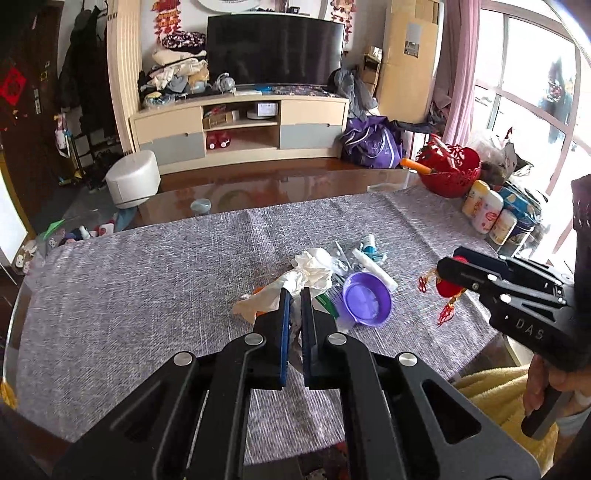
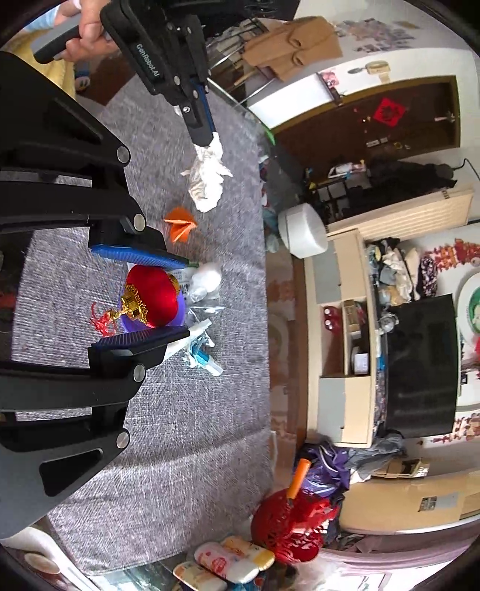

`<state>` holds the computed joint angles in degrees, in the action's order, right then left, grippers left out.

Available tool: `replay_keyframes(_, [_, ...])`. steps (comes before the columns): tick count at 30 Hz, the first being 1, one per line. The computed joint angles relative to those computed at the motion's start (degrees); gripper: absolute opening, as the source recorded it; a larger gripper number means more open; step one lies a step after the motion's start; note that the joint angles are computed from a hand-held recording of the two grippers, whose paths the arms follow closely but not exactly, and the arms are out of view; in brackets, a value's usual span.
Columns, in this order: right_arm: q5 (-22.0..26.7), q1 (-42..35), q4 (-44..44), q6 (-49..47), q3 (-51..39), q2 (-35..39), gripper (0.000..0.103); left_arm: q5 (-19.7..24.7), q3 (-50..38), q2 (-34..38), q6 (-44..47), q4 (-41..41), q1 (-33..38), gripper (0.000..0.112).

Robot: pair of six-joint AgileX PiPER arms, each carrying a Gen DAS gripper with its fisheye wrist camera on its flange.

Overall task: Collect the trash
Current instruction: 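Carry the lantern and white bag down into the bin and open both tools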

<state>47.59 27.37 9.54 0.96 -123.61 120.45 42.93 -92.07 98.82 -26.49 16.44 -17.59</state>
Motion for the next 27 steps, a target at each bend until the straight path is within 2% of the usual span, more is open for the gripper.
replay_keyframes(6, [-4.9,1.5,-2.2,1.1,12.9,-10.5,0.033,0.9,6.6,-7.6,-6.8,5.7,-5.0,0.004])
replay_keyframes(9, [-6.1,2.1,-2.9,1.5,18.3,-14.6,0.033,2.5,10.8,-11.7,-12.9,10.8,-9.5,0.004])
replay_keyframes(14, [-9.2,3.1,-1.8,0.8,30.1,-21.8,0.033,3.6,17.1,-16.4,-18.9,13.5,-14.8,0.004])
replay_keyframes(20, [-11.4,3.5,0.7,-0.3,40.8,-26.1,0.033,3.2,25.4,-20.4,-26.2,15.0,-20.4,0.004])
replay_keyframes(27, [-13.8,4.1,2.2,0.5,49.2,-27.0,0.033,-1.3,33.6,-20.4,-29.8,12.0,-21.9,0.004])
